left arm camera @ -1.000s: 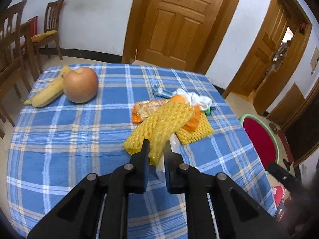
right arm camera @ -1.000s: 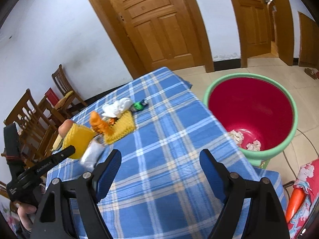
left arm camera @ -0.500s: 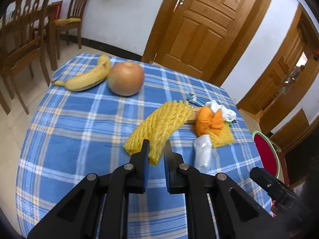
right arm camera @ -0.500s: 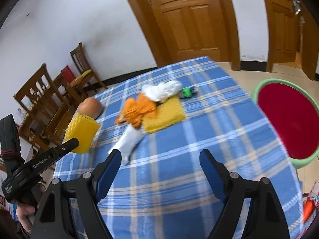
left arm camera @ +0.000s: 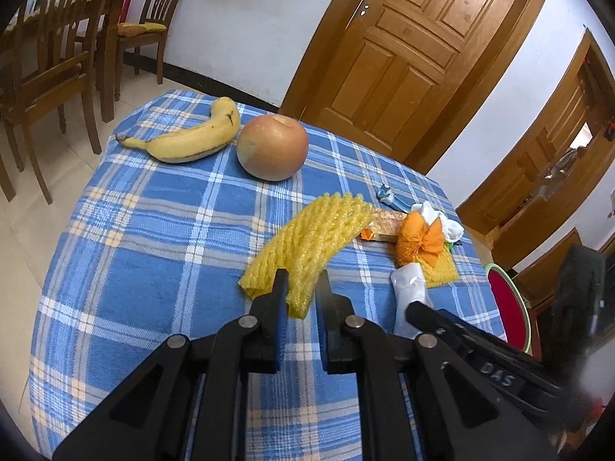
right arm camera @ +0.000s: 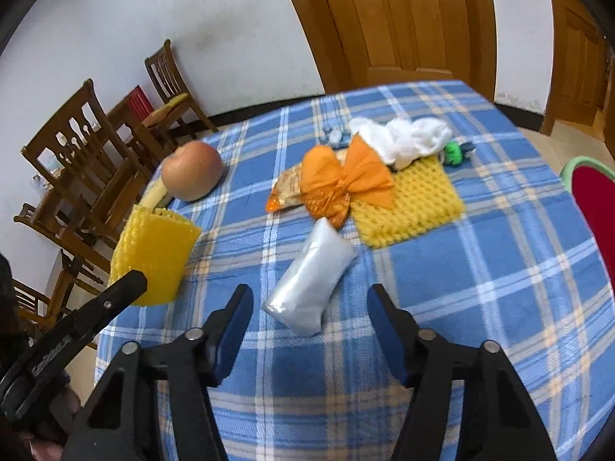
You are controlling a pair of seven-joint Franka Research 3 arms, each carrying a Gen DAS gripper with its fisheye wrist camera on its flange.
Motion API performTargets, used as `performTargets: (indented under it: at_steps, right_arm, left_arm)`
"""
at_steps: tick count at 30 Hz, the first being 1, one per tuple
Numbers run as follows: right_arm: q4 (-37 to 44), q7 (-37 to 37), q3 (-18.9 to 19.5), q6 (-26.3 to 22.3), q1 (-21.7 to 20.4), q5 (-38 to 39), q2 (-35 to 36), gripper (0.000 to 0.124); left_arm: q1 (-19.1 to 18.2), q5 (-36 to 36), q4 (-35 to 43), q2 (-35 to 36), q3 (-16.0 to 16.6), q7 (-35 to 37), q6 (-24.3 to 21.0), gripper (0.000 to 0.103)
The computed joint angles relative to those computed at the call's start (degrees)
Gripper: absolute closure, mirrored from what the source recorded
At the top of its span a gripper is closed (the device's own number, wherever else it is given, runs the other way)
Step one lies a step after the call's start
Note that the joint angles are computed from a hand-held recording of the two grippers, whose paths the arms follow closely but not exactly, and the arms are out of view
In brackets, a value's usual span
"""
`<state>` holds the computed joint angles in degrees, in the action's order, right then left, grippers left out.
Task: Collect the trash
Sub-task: 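Grasp the yellow foam net with the left tool while the right tool grasps the white plastic bag, then carry the foam net and plastic bag over the bucket and open both tools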
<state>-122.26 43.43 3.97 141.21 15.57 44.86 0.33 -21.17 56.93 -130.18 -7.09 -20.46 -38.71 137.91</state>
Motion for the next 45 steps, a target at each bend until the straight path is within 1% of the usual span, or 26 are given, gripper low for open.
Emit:
performTargets:
  at_steps: [2, 3, 6, 8, 11, 17, 20, 26, 29, 30, 35, 37, 45]
  right_arm:
    - [0.62, 0.84, 0.07, -0.62, 0.08, -0.76, 0.89, 0.068]
    - [1.14, 0.65, -0.04, -1.96, -0.12, -0.41, 1.53, 0.071]
    - [0.74, -1.17, -0.04, -1.87, -0.52, 0.90, 1.40, 0.083]
    - [0.41, -2.55, -0.29, -2.77, -0.98, 2.32, 1.14, 0.086]
    - [-0.65, -4.69, -0.72, -3.36, -1.56, 3.89, 0.28, 0.088]
    - [-2.88, -8.01, -2.70, -7.25, -3.63, 7.02, -1.99, 0.088]
    - [-3.94, -9.48, -3.82, -7.48, -4.82, 7.99, -3.42, 0.088]
    - [-4.10, -10.98, -5.95, -7.54, -7.43, 10.65, -4.47, 0.088]
    - [-3.70, -11.48, -6.82, -7.43, -8.71, 12.09, -4.56, 0.088]
    - [-3.45, -11.56, -7.06, -7.52, -9.12, 12.55, -4.49, 0.088]
    - [-2.28, -12.09, -7.83, -6.13, -10.99, 14.95, -4.03, 0.088]
    - [-1.37, -12.18, -8.29, -6.30, -11.84, 15.75, -3.36, 0.088]
    - [1.82, -11.48, -9.04, -5.68, -15.16, 17.95, -0.62, 0.088]
  left_arm:
    - [0.04, 0.07, -0.18, -0.07, 0.05, -0.34, 0.29, 0.091]
    - [0.05, 0.13, -0.20, -0.08, 0.05, -0.42, 0.39, 0.091]
    - [-0.04, -0.18, 0.38, 0.29, 0.03, 0.54, 0.18, 0.091]
    - [-0.18, -0.27, 0.96, 0.63, -0.01, 1.11, -0.08, 0.091]
    - [-0.49, -0.25, 2.08, 1.26, -0.05, 1.97, -0.34, 0.091]
    - [-1.50, -0.24, 5.94, 4.22, 0.26, 5.35, -0.12, 0.091]
    - [-2.20, -0.11, 8.62, 6.59, 0.76, 7.12, 1.18, 0.091]
    - [-4.34, -0.02, 14.70, 11.26, 1.93, 11.53, 1.83, 0.091]
    - [-5.21, 0.02, 17.71, 13.67, 2.90, 13.28, 4.13, 0.091]
    - [-5.51, -0.23, 19.22, 14.87, 3.17, 14.63, 4.86, 0.091]
    - [-7.94, -1.66, 26.60, 20.13, 4.71, 21.18, 4.86, 0.091]
    - [-8.85, -2.42, 29.66, 22.38, 5.46, 23.64, 5.24, 0.091]
    - [-12.78, -8.13, 43.87, 32.35, 8.38, 36.52, 4.81, 0.091]
